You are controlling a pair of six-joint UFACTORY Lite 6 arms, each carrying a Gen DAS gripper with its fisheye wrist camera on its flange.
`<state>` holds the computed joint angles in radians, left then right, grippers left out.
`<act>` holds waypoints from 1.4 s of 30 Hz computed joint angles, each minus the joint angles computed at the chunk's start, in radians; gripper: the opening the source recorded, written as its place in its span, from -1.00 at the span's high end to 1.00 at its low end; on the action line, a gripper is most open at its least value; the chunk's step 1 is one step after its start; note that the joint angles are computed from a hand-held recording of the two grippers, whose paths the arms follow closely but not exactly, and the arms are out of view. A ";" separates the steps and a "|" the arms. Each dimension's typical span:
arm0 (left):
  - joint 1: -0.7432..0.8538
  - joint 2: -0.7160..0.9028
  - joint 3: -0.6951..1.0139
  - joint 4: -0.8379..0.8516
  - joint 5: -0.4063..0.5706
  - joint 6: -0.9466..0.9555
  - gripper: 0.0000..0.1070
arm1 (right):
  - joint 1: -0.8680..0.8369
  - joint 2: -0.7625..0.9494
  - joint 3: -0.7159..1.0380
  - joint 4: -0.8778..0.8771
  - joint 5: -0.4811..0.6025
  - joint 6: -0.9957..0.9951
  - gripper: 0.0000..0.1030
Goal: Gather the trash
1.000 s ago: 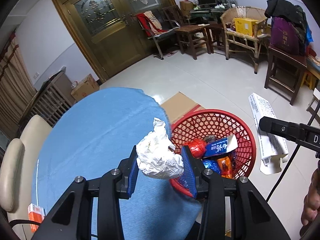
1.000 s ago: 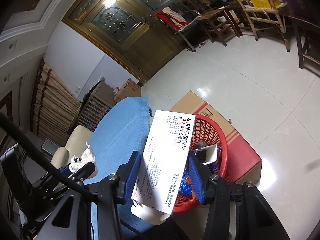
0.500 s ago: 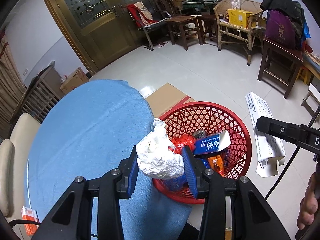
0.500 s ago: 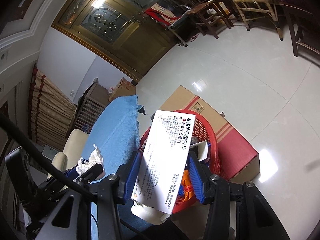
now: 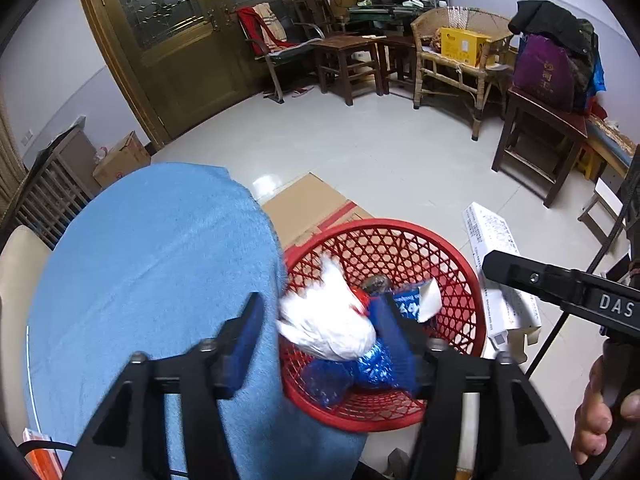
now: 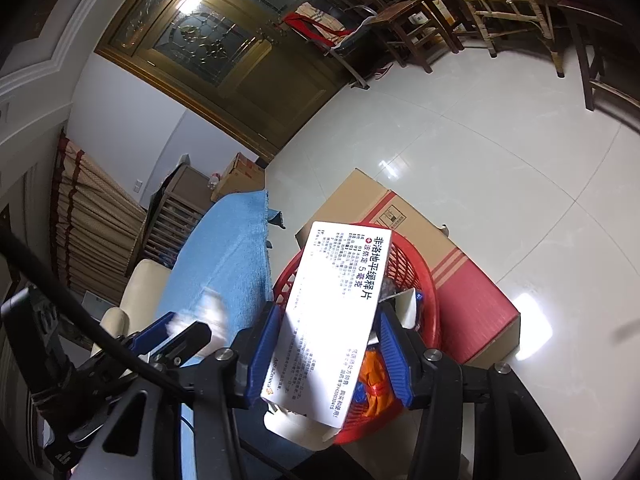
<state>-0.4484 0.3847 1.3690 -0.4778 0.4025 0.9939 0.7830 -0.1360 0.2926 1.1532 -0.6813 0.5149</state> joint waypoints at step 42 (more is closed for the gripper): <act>0.906 -0.359 -0.048 -0.752 0.199 0.770 -0.73 | 0.331 0.718 1.511 0.825 -0.303 -1.582 -0.42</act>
<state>0.4572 0.0255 1.3214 -1.2295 0.6019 1.7637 1.1135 0.5822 1.8039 1.9787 -0.9843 -1.0672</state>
